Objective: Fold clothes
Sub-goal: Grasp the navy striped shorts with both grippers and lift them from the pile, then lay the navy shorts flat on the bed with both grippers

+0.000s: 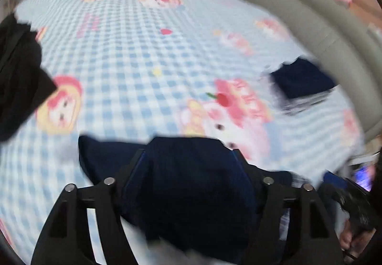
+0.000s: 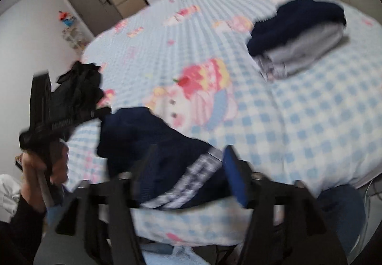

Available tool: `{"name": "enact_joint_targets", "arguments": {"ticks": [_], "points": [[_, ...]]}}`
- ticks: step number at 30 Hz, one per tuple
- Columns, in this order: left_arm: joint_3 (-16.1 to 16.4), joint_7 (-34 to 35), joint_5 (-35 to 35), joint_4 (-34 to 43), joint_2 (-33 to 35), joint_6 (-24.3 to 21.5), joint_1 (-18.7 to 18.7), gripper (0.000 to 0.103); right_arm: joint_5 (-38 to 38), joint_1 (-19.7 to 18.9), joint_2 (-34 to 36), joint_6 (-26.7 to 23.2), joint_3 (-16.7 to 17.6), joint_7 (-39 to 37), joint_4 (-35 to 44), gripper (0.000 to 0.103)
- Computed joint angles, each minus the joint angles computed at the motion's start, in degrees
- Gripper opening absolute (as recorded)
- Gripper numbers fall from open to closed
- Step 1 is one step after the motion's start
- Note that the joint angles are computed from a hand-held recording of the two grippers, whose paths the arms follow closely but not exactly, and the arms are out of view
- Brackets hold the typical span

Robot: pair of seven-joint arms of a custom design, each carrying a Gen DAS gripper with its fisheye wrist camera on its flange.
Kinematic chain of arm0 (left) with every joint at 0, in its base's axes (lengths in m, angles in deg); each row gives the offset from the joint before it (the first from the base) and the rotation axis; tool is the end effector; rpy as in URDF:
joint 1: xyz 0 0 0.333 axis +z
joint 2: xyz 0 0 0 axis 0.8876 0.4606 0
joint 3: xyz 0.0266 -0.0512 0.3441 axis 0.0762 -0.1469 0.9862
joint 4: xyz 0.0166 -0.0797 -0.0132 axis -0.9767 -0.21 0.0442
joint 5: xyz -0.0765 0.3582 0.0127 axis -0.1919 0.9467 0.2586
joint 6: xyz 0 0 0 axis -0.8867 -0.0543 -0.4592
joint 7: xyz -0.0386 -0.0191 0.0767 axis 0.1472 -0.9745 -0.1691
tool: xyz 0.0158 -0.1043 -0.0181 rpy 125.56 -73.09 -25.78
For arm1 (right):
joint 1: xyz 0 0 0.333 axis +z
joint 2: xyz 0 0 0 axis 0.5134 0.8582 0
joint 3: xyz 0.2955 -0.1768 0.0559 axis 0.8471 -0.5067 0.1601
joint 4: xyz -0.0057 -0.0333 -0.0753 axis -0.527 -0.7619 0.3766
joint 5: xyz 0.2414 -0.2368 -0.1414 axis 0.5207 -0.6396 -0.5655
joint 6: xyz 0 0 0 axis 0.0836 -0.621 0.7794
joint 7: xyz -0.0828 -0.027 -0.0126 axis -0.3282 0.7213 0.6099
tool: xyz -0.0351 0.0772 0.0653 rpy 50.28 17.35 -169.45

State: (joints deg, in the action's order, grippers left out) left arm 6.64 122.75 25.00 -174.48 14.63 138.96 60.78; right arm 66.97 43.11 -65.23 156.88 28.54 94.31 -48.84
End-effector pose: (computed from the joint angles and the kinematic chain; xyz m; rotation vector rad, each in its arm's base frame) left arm 0.6980 -0.1098 0.5000 -2.0849 1.9447 -0.7564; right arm 0.6364 0.1977 0.5472 -1.9027 1.6007 -0.1120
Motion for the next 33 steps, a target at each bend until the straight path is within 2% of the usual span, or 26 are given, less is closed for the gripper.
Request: {"name": "enact_joint_targets", "arguments": {"ticks": [1,3,4,5,6,7,8,9,10,12,15,17,19,20,21,22,23,24,26,27,30,32,33], "points": [[0.9,-0.8,2.1,4.7,3.1,-5.1,-1.0,0.074,-2.1,0.6,2.1,-2.7,-0.8,2.2,1.6,0.071],[0.5,-0.7,2.4,8.9,6.6,-10.4,-1.1,0.062,-5.8,1.3,6.5,-8.4,-1.8,6.0,5.5,0.072],[0.5,-0.5,2.8,8.9,7.0,-11.0,-1.3,0.039,-5.8,1.2,8.0,-10.2,-1.6,7.0,6.6,0.072],[1.3,-0.8,4.6,7.7,6.3,-10.4,-2.1,0.025,-5.7,1.2,8.5,-9.7,-1.3,7.5,6.4,0.064],[1.9,-1.2,6.4,6.5,5.6,-9.8,-2.9,0.021,-7.6,2.1,8.4,-8.9,-1.7,8.4,6.4,0.053],[2.1,-1.3,7.3,5.9,5.1,-9.3,-3.1,0.015,-9.6,2.9,8.3,-8.2,-2.0,9.1,6.5,0.034],[1.5,-0.8,6.0,6.5,4.8,-9.0,-2.1,0.014,-10.5,2.9,8.5,-7.8,-1.7,8.0,7.6,0.016],[0.7,-0.2,3.9,7.6,4.5,-8.7,-0.7,0.014,-11.1,2.9,9.3,-7.4,-1.4,7.3,9.8,0.007],[0.2,0.3,2.3,8.6,3.9,-7.9,0.4,0.013,-11.8,3.0,10.2,-7.0,-1.3,6.6,12.3,0.007],[-0.1,1.3,0.4,9.4,1.4,-4.0,1.8,0.013,-15.5,4.6,11.5,-5.0,-2.6,8.2,18.0,0.007],[-2.0,6.7,-5.3,6.3,-5.3,4.7,5.1,0.013,-18.9,6.0,11.3,1.9,-3.3,9.5,23.6,0.007],[-2.1,9.7,-7.5,0.9,-10.5,9.1,5.7,0.013,-18.6,5.6,9.6,6.8,-2.0,8.0,23.7,0.008],[-0.7,10.6,-7.2,-7.2,-15.9,12.5,5.3,0.014,-14.9,4.0,6.8,7.9,0.9,4.7,19.5,0.015],[-0.2,11.0,-7.7,-11.6,-18.3,13.0,5.2,0.017,-12.8,3.2,5.5,8.3,2.1,2.8,17.6,0.024],[0.0,12.6,-10.3,-15.8,-20.1,11.9,5.4,0.017,-10.5,2.6,4.3,8.4,3.3,0.9,15.7,0.027],[0.4,14.1,-12.7,-19.7,-21.6,10.7,5.4,0.022,-8.4,2.0,3.3,6.5,4.1,-0.8,13.1,0.03],[0.9,15.5,-15.1,-22.7,-22.5,8.6,5.3,0.028,-7.2,2.0,2.4,4.1,4.1,-1.6,10.2,0.031],[1.5,15.7,-16.5,-24.7,-22.7,5.8,5.2,0.029,-6.2,2.1,1.9,1.5,3.9,-2.2,7.7,0.031],[2.9,13.2,-14.8,-28.5,-22.9,1.6,5.2,0.028,-5.4,2.8,1.4,-3.4,2.9,-1.3,3.8,0.031],[3.4,13.1,-15.4,-30.2,-23.3,0.9,5.5,0.028,-5.3,3.1,1.2,-5.5,2.2,-0.1,2.3,0.031],[4.4,19.6,-25.9,-32.7,-25.9,5.5,5.4,0.029,1.1,2.0,-0.6,-3.6,2.7,-2.0,-1.2,0.032],[4.2,19.4,-25.0,-30.1,-24.0,8.5,4.8,0.042,1.5,2.3,-0.6,-1.0,2.0,-2.5,-1.2,0.053],[4.0,19.2,-24.5,-28.8,-23.0,9.9,4.7,0.042,-0.8,3.6,0.7,-0.1,1.4,-0.7,0.4,0.056]]}}
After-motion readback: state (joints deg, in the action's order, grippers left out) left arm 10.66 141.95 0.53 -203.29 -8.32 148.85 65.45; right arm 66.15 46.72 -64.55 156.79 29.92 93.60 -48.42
